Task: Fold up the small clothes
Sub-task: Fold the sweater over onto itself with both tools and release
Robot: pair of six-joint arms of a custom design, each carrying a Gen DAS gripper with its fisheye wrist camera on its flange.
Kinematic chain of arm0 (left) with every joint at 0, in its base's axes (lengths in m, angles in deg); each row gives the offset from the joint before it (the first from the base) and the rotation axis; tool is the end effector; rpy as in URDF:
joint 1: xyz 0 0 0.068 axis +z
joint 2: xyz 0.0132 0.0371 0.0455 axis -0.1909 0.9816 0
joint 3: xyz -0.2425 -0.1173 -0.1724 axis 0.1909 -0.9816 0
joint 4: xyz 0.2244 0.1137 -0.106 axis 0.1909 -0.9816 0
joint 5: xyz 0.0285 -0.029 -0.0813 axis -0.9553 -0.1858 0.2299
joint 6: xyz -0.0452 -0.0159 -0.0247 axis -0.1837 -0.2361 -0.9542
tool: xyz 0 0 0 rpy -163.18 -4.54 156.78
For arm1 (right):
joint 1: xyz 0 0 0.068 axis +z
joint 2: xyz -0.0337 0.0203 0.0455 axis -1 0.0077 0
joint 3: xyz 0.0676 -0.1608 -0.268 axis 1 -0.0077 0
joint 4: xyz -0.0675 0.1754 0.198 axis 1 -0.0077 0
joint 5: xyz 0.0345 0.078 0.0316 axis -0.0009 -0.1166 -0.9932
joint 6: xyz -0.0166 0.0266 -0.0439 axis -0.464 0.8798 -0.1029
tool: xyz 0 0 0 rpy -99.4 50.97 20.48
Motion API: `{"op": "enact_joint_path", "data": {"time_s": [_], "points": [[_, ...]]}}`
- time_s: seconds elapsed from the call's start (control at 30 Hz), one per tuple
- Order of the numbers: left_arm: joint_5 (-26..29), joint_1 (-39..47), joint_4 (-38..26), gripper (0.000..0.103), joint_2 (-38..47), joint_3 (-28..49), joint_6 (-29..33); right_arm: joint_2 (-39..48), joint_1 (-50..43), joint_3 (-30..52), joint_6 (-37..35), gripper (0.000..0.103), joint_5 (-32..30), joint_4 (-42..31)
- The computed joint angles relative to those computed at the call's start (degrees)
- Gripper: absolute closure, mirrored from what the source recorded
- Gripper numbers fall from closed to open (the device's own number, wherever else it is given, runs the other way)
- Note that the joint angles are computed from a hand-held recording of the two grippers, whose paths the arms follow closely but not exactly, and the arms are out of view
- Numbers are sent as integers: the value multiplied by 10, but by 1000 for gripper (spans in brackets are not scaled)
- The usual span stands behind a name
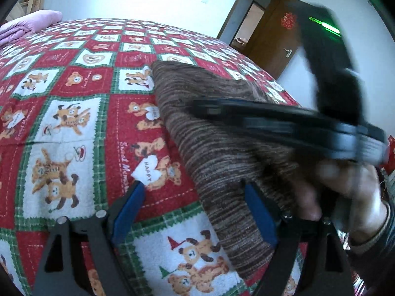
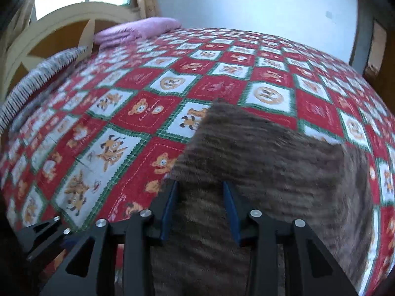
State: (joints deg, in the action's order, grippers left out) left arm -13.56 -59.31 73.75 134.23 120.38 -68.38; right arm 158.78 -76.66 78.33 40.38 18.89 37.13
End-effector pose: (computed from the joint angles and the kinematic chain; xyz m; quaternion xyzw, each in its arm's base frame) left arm 0.2454 -0.2735 0.1843 0.1107 0.9116 -0.2455 0.3106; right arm 0.3564 0.0875 0.1981 -0.1441 0.9260 0.1090 0.3316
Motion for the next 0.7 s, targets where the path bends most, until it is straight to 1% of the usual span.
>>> {"op": "enact_joint_path", "data": {"time_s": [0.03, 0.07, 0.1, 0.13, 0.2, 0.27, 0.37, 0.43, 0.47, 0.53, 0.6, 0.7], "points": [[-1, 0, 1, 17, -1, -1, -1, -15, -8, -13, 8, 63, -8, 6], [-4, -1, 0, 17, -1, -1, -2, -56, -31, -50, 15, 63, -28, 21], [-9, -3, -2, 17, -1, 0, -2, -78, -43, -68, 16, 63, -39, 26], [-14, -4, -6, 17, -1, 1, -2, -111, -66, -95, 5, 63, -53, 24], [-23, -6, -12, 15, -2, 4, -2, -160, -97, -134, -22, 63, -51, 15], [-49, -11, -27, 13, -7, 9, -8, -195, -144, -166, -53, 63, -68, -7], [-101, -14, -39, 13, -18, 23, -19, -205, -203, -209, -96, 63, -91, -12], [-133, -12, -69, 8, -9, 57, -8, -202, -232, -236, -119, 63, -118, 10], [-148, -12, -86, 1, 2, 76, -3, -205, -239, -253, -123, 63, -128, 36], [-161, -12, -124, 1, 35, 115, 10, -205, -234, -270, -121, 63, -121, 65], [-167, -16, -161, 0, 68, 143, 19, -205, -233, -277, -100, 63, -120, 80], [-179, -21, -147, 0, 56, 124, 19, -204, -252, -280, -99, 63, -141, 77]]}}
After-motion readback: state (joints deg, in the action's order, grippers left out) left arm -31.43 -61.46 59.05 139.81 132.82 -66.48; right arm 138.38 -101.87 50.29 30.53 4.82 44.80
